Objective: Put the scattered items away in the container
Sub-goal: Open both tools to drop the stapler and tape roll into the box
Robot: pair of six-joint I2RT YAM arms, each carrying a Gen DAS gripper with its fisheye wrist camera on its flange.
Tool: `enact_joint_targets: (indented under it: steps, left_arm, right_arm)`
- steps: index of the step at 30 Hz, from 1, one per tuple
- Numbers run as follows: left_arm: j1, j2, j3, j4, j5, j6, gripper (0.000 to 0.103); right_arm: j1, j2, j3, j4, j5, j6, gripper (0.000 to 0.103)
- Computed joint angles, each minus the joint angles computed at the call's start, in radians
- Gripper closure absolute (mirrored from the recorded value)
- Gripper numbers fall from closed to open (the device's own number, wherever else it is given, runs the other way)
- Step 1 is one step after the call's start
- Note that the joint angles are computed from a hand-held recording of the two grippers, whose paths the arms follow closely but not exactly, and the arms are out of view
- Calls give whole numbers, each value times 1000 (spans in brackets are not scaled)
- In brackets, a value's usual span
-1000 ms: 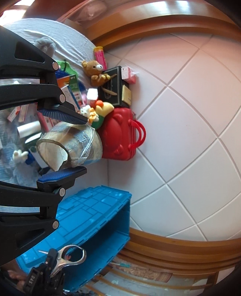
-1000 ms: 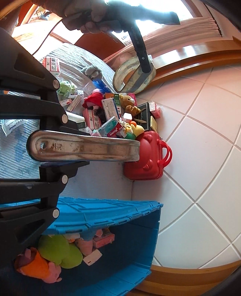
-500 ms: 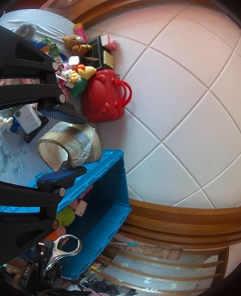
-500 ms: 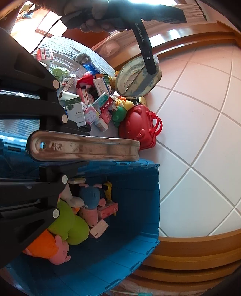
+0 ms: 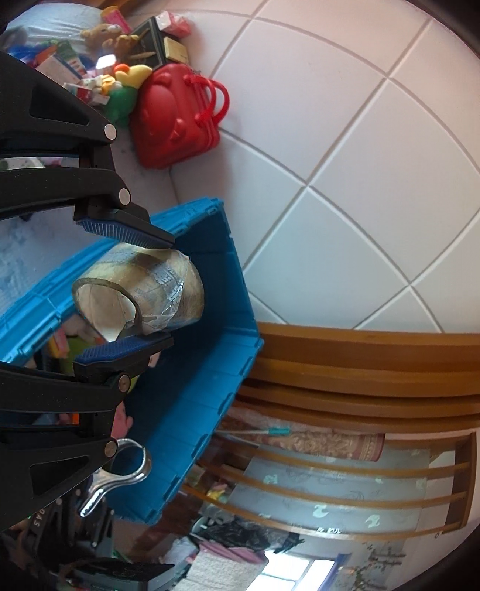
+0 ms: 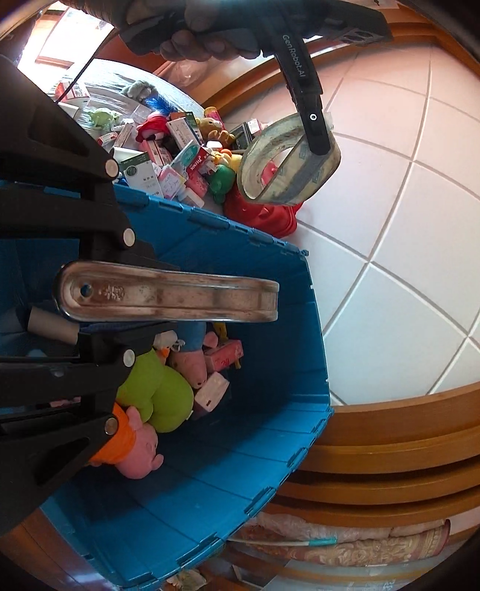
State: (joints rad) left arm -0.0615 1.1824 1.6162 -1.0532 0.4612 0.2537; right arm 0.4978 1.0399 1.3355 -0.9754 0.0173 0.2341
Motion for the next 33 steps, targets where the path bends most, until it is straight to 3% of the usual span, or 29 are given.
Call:
enact_joint_targets:
  steps: [11,24,26,27,28,29,30,31,33]
  left_arm:
    - [-326,85,23,91,-162,-123,58]
    - [-426,143,57,133,-215,-170,57]
    - [-412,129,45,149,-200,-180,55]
    - [-402,125,46,152,-177,-185,35]
    - [-395,124,52,149,-161,-184,0]
    - [-386,104,31,178,-162,-191,1]
    - [-372,93,24,187,-157,-189,1]
    - [-353,99,34,174,-137,-187,1]
    - [-303,104,40,153,-96,-196,1]
  right_arm:
    - [-260,-50,-38,-43,-120,-89,83]
    - [-379,-36,-34,-51,-184,-146,83]
    - [-389,-35,-37,-37,-211,-150,83]
    - [-397,-36,-46,-22,-237,-157,83]
    - [-398,-33,-52,-12,-250,-163,77]
    - [-391,-31,-58,-4,-245,-160,65]
    - [-390,-35,-67,10,-244,-147,26]
    - [-397,-45,-80,28,-253,-134,0]
    - [-390,-47,-87,41,-248,-124,0]
